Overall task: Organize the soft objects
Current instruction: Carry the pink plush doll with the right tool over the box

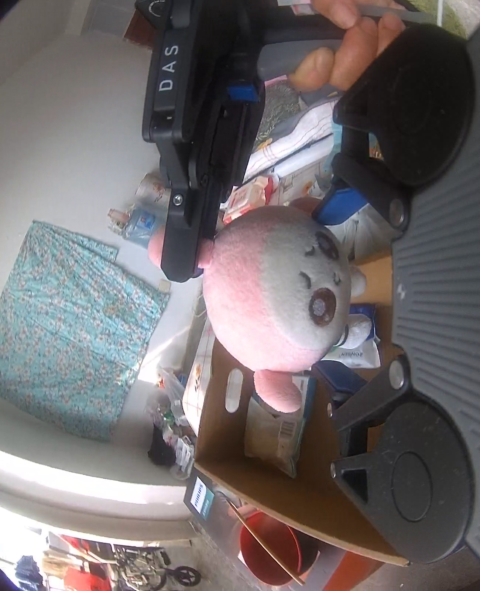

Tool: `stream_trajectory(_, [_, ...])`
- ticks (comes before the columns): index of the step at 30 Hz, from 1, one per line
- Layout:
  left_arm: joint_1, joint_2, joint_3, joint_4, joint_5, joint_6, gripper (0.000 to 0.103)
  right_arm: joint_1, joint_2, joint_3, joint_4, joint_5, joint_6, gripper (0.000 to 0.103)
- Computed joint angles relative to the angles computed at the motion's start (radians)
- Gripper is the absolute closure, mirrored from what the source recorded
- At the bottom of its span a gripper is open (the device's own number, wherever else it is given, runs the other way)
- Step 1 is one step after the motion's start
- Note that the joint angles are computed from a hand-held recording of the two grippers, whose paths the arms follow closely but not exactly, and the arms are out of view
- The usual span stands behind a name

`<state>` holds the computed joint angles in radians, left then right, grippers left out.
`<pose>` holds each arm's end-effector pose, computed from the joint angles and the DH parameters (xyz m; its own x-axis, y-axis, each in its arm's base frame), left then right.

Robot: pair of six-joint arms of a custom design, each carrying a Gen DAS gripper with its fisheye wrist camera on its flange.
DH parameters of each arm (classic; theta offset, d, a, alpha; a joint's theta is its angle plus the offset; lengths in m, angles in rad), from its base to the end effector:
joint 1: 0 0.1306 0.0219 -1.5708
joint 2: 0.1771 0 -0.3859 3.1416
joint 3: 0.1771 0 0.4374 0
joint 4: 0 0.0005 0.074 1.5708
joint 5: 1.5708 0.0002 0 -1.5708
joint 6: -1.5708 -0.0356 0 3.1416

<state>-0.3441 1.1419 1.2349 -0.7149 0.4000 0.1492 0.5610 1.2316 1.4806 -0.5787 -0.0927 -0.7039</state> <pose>0.4168 -0.1646 0.4826 -0.6328 0.0813 -0.7700 0.5204 0.7811 -0.3452 0.4109 0.2615 0.5836 -0.5998 0.3842 -0.7019 -0.2829 0.7187 0.6352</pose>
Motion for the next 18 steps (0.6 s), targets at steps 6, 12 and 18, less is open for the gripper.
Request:
stream_trajectory(6, [0.098,0.064,0.026,-0.069,-0.014,0.0,0.021,-0.053,0.188,0.108,-0.033,-0.179,-0.119,0.094])
stream_trajectory(12, [0.149,0.1,0.034,-0.074,-0.057,0.005,0.021,-0.083,0.32,0.14,-0.157,-0.274,-0.18,0.094])
stream_trajectory(18, [0.168,0.137,0.053,-0.07,-0.028,0.018,0.021,-0.092,0.405,0.209,-0.322,-0.144,-0.077,0.094])
